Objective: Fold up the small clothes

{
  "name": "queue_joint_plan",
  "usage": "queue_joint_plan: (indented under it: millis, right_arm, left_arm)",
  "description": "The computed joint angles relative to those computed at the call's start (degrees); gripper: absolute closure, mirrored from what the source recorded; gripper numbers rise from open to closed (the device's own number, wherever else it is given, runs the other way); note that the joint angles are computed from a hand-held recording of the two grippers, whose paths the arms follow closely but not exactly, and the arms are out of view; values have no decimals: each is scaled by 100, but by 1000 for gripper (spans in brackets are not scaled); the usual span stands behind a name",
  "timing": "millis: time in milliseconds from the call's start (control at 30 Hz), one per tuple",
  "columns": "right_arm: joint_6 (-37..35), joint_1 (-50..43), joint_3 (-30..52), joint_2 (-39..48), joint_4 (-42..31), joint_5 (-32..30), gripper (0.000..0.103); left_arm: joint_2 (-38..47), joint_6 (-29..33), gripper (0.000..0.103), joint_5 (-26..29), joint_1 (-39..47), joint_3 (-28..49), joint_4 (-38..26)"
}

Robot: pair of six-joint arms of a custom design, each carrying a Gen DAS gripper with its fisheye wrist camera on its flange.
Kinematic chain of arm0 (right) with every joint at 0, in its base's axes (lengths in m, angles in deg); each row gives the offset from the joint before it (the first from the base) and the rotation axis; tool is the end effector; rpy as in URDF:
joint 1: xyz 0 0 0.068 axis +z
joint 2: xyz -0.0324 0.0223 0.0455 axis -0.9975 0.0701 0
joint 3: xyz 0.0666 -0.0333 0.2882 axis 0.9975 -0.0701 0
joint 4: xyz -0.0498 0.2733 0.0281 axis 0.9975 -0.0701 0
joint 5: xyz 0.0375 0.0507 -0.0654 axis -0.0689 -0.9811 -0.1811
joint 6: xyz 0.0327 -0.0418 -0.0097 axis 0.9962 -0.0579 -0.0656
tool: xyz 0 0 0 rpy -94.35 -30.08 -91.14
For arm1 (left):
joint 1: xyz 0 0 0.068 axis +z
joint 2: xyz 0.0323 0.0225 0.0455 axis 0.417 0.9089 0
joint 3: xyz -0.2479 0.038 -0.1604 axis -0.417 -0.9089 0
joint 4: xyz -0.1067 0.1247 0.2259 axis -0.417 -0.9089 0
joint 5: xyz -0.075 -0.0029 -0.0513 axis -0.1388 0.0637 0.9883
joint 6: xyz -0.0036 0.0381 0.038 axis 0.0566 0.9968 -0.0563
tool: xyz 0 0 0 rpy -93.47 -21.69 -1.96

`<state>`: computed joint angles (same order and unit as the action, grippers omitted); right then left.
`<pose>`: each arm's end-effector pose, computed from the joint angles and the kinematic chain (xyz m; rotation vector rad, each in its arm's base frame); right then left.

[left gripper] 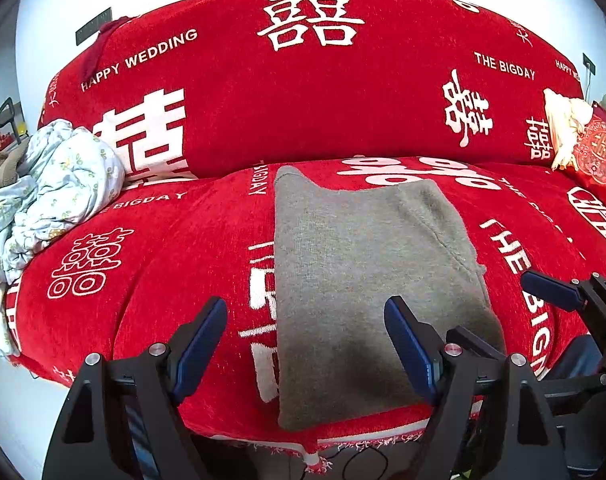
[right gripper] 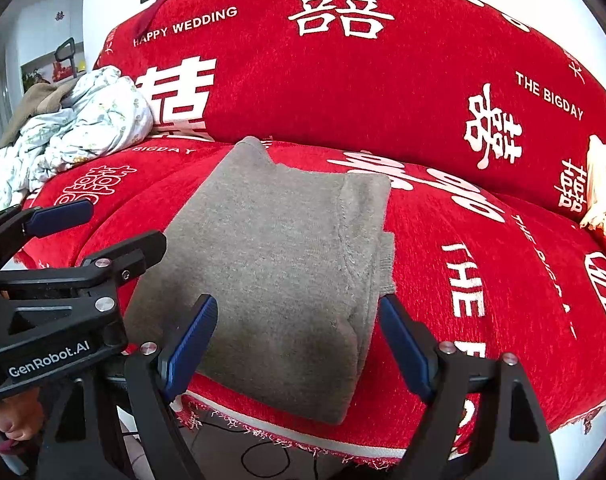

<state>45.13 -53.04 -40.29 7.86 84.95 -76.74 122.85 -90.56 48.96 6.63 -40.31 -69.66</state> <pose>0.2647 0.1647 0.1471 -0.4857 2.2574 0.1436 0.2903 -0.0819 0.1552 -0.0877 2.2863 0.1072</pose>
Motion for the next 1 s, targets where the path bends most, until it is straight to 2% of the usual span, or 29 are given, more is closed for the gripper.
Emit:
queue_joint_plan:
  millis: [1000]
  right_arm:
    - [-10,10,19,4,1,-10,18]
  left_arm:
    - [36,2,21,-76,-55,39,-19]
